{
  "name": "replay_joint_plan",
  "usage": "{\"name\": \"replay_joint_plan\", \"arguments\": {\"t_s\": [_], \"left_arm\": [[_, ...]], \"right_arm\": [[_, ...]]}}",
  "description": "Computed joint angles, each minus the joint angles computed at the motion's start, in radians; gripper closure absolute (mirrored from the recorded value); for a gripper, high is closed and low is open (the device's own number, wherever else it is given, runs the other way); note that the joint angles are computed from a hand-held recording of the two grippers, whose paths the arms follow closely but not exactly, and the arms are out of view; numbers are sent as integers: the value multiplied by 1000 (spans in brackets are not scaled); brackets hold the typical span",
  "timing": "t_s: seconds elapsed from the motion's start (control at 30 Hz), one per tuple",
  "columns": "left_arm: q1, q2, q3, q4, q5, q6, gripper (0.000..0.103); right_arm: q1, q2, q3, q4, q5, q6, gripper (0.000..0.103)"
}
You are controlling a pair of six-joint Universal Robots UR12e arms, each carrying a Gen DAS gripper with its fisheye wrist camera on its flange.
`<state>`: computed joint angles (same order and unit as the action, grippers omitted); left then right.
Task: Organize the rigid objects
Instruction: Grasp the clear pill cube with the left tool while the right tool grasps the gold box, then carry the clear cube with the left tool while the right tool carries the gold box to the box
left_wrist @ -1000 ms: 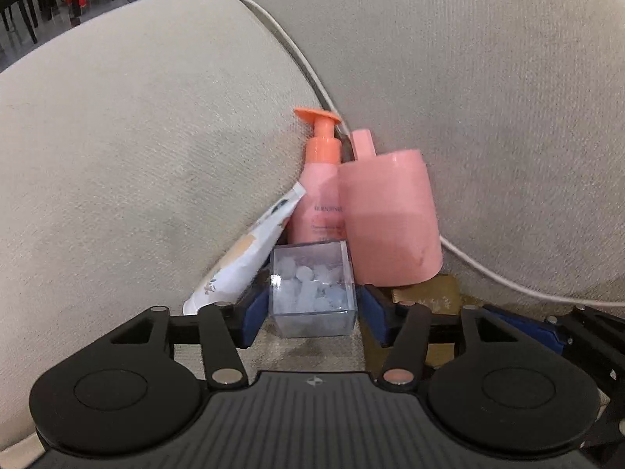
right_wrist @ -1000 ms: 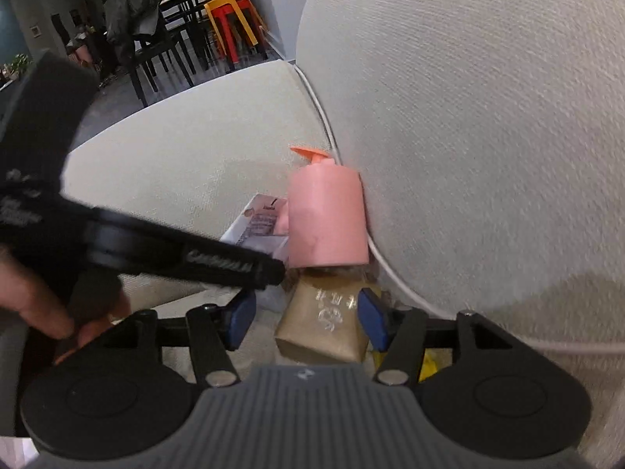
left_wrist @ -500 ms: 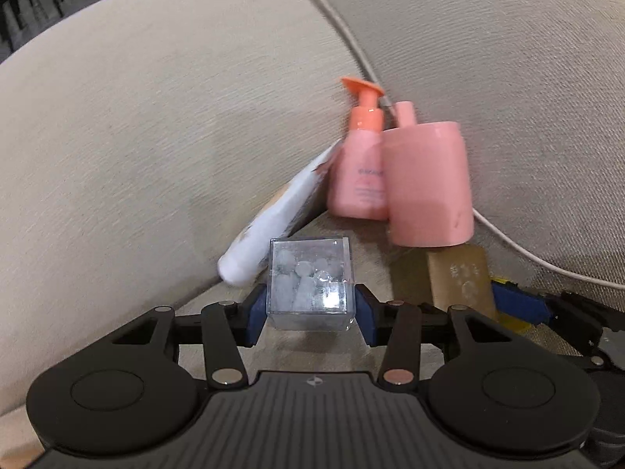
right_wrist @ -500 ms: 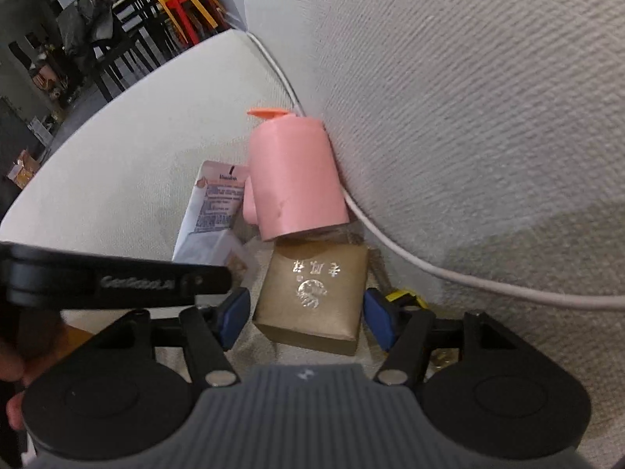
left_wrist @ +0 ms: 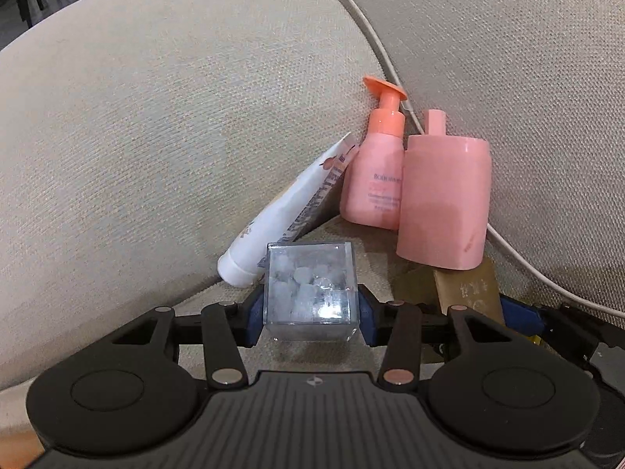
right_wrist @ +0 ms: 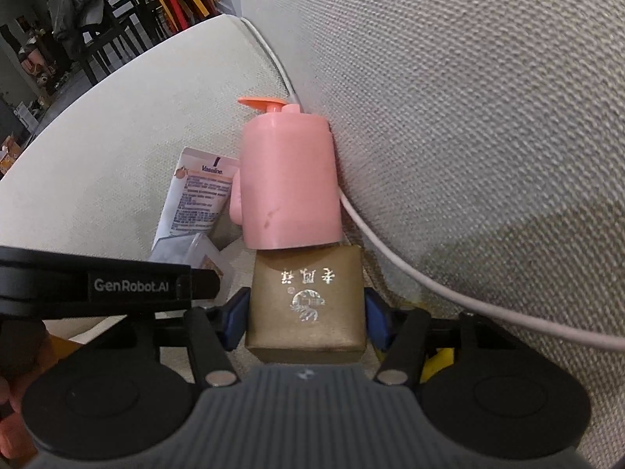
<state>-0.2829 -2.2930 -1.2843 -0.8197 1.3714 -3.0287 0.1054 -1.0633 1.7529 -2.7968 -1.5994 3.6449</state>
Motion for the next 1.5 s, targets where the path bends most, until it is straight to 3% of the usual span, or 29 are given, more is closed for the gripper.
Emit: {"name": "replay_joint_plan", "arguments": {"t_s": [0.33,0.6,0.7,0.83,1.0,1.13,1.3,1.5], "left_arm": [[9,77,-100,102,-4,-86,50],[32,163,-191,202,-34,-124,50],[48,201,-233,239,-46,-125,50],[71,250,-289,285,-48,-138,50],[108,305,-361,333,-45,-143,50],[146,342,-411,339,-40,-128,50],[191,386,-473,350,-10,-77,50],[231,409,-514,322,37,17,50]], "right_arm": [[3,-13,15,-30,69,-122,44],[-12,-30,48,-95,205,-186,44],[-18,-35,64,-149,256,-178,44],[-8,-50,79,-202,245,-216,44],[-4,-80,92,-276,272,-201,44],[-1,-104,94,-319,356,-198,44],[32,-108,53,-283,468,-386,44],[108,-69,-46,-85,503,-649,44]]}}
